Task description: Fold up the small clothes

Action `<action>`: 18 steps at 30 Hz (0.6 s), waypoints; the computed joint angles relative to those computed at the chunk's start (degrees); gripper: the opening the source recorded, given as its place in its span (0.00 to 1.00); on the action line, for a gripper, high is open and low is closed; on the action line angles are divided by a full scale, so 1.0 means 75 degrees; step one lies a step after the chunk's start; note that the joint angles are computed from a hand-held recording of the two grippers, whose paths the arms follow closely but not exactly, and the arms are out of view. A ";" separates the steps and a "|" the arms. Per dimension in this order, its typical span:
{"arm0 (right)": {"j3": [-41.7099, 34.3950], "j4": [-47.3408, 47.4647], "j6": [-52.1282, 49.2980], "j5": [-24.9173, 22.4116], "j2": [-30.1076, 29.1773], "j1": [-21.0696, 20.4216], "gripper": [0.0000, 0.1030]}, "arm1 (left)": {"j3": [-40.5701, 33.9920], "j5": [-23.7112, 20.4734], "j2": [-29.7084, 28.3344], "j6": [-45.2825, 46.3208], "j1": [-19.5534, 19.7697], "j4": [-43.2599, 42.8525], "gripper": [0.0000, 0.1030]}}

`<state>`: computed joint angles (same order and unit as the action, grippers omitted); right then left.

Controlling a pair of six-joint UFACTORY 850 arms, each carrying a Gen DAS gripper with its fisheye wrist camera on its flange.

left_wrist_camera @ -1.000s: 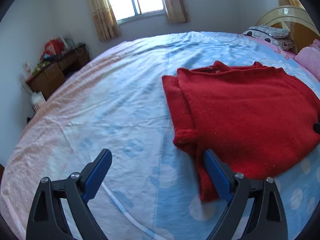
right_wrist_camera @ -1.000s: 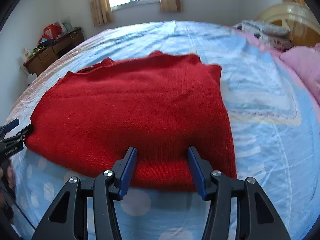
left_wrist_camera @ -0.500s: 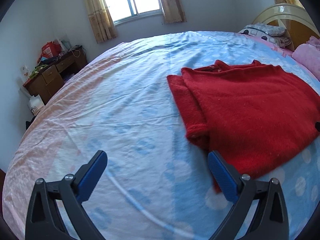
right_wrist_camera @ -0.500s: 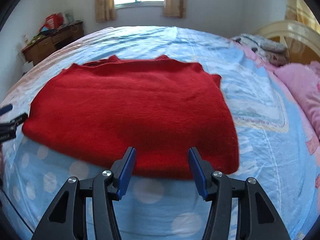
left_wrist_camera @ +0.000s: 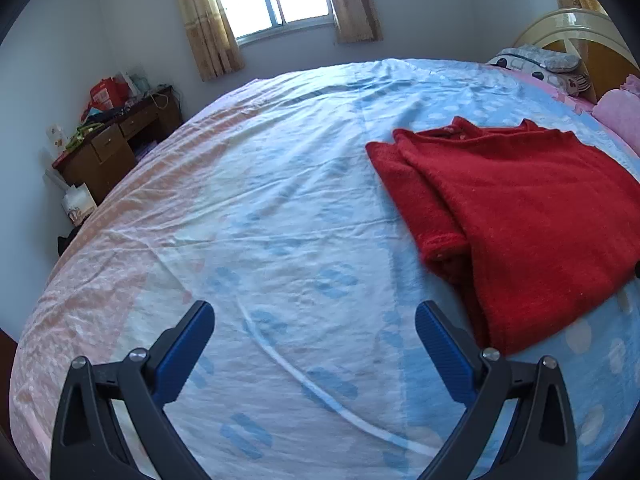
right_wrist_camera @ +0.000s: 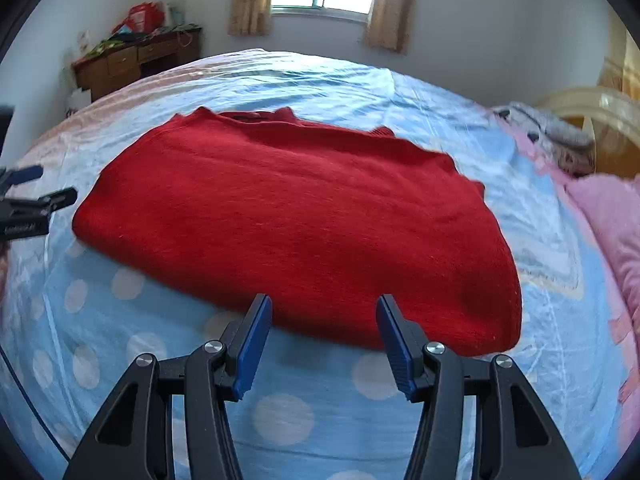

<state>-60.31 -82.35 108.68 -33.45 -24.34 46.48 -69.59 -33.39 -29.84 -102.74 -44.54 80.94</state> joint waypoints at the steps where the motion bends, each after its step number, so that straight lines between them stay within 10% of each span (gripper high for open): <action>1: -0.0058 -0.0033 -0.0052 0.0023 -0.0042 0.0045 0.54 | -0.0001 0.0033 -0.0007 0.0004 0.0019 -0.0017 1.00; 18: -0.1398 -0.0735 -0.0928 -0.0429 -0.1073 0.0844 0.54 | -0.0225 0.0197 -0.0181 0.0353 0.0290 -0.0109 1.00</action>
